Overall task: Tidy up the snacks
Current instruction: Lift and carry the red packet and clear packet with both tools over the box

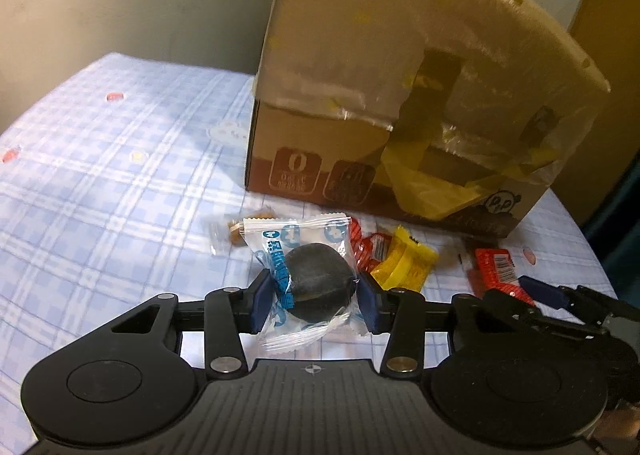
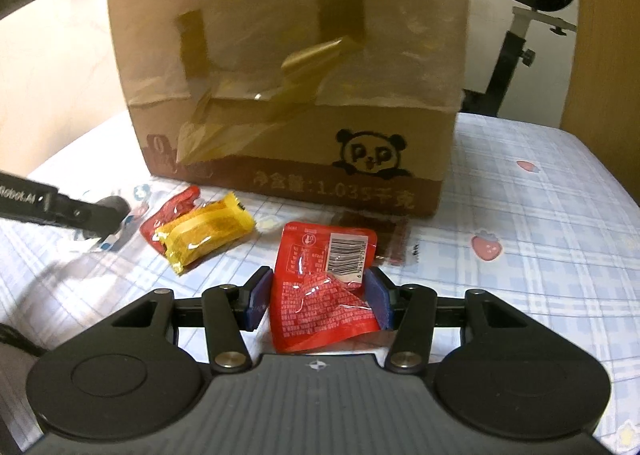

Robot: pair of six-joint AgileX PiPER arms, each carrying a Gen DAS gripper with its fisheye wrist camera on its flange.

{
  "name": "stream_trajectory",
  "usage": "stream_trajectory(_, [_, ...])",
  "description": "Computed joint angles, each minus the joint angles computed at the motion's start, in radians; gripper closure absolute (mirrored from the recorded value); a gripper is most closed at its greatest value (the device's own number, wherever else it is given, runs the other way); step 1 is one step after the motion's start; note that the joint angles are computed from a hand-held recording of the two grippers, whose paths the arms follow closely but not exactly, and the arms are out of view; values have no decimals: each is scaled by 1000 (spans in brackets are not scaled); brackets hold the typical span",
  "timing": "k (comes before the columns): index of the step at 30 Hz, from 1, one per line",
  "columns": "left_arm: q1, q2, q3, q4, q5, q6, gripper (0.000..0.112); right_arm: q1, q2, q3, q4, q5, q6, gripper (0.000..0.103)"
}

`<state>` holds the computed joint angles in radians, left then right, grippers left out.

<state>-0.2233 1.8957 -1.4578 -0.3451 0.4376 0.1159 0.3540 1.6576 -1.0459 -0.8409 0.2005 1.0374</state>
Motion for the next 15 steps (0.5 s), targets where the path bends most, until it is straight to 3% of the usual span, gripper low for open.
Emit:
stream_trajectory(7, [13, -80, 48, -31, -72, 101, 65, 21, -99, 36, -153, 32, 98, 50])
stream_trajectory(15, [64, -158, -7, -305, 6, 424, 65, 9, -200, -12, -202, 49, 105, 50])
